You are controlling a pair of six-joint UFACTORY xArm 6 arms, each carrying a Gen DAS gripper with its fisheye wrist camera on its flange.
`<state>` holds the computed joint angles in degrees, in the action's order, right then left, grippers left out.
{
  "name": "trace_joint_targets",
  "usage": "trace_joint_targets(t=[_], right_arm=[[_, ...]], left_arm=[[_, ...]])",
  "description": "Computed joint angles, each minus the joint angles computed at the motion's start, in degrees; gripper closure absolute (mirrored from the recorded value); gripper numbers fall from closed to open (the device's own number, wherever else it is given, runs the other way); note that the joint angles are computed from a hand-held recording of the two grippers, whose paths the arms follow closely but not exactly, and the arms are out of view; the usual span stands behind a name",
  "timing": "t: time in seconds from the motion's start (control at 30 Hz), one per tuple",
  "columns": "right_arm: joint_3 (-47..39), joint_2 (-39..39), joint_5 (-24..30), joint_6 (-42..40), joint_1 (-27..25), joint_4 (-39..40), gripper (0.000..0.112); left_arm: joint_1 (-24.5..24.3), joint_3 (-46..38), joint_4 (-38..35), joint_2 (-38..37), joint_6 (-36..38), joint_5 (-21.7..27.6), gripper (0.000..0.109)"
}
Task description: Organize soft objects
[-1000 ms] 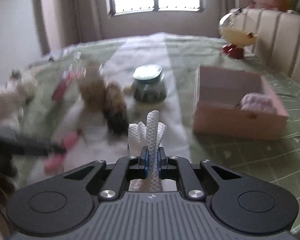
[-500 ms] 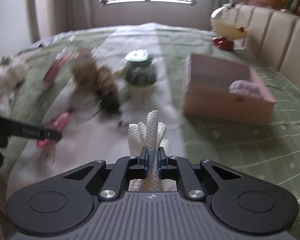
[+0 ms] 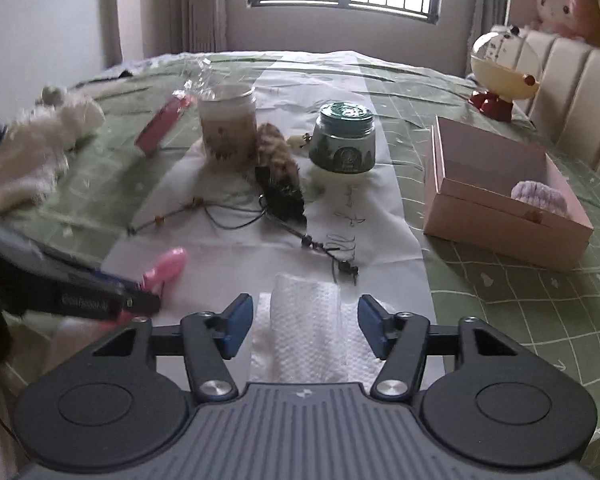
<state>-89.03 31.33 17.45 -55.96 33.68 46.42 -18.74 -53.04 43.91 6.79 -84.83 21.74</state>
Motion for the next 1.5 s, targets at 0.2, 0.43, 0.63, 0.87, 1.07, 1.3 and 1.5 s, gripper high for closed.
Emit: trace_joint_targets(t=[0.2,0.43,0.63,0.87,1.07,1.3,1.5], right_arm=[[-2.66,3.25,3.44,14.28,-1.13,-14.29,0.051],[-0.58,2.19,2.65,7.87,-0.83,-9.06,0.051],[1.21,-0.67,-2.04,-8.36,-0.41,6.75,0.046],[-8.39,5.72,12.6,17.89,-6.69,-5.41,0.046],[-8.9,5.69,17.24,13.66,-6.2,-1.5,0.046],[0.78,2.18,1.71,4.67,0.86,-10.1,0.046],[2.73,0.62,0.5,-0.77,1.37,-7.81,0.083]], left_arm=[[-0.04,-0.07,0.2,0.09,-2.36,0.12,0.089],[0.8,1.05,1.37,-0.16,-5.39,-2.12,0.089],[1.2,1.55,2.37,-0.17,-6.16,-3.37,0.089],[1.03,1.63,7.15,-0.16,-10.21,-3.41,0.089],[1.38,1.94,7.95,-0.2,-12.65,-4.23,0.089],[1.59,2.09,8.55,-0.24,-12.93,-4.53,0.089],[0.82,1.34,6.56,-0.19,-9.95,-2.63,0.089]])
